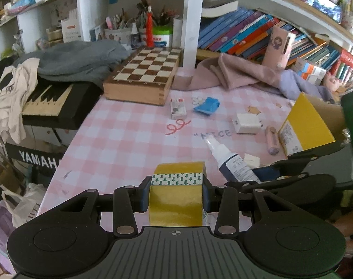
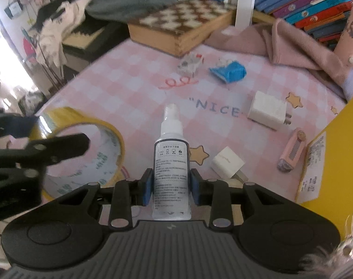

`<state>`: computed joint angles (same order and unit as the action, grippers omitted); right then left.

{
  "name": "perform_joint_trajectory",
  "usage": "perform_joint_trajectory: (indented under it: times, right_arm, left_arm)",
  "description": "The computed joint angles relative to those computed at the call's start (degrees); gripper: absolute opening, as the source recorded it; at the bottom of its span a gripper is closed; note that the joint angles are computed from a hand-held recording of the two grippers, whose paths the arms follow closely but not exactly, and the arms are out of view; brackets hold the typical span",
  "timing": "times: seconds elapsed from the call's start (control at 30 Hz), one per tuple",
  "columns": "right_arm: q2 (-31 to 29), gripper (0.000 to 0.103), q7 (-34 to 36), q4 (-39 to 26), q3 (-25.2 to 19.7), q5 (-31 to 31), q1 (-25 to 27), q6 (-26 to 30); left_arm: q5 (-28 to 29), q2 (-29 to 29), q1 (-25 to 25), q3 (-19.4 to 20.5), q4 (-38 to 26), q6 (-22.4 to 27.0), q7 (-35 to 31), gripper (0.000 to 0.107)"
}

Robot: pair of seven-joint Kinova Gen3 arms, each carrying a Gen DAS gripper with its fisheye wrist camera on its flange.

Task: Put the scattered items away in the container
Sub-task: 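Lift and carry the tape roll and spray bottle over the yellow box with both tools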

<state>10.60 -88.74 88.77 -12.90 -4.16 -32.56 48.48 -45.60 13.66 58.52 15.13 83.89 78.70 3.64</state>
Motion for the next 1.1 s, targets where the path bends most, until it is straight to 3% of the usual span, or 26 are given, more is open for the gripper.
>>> perform_joint_trajectory:
  times: [0.3,0.63,0.9,1.1]
  right_arm:
    - [-11.88,0.031,-4.10,6.02,-0.46,-1.98,1.58,-3.95]
    - [-23.15,0.031,-13.23,12.89,-5.44,3.29,3.04,-6.04]
    - [-29.92,0.031,-20.16,17.01,-10.10,3.79,3.90,-3.36]
    - [-35.49,0.031,-25.08,19.56,-13.61,2.77,5.17,0.62]
  left_arm:
    - [-5.76,-3.02,3.16,2.55,1.05,1.08,3.38,0.039]
    - [-9.85,-3.61,7.63,6.14,1.04,3.58,5.74,0.039]
    - [-10.07,-3.25,13.48,8.19,0.88,8.56,10.51,0.039]
    - [-9.36,-2.80,15.73,10.62,1.12,8.56,13.17,0.039]
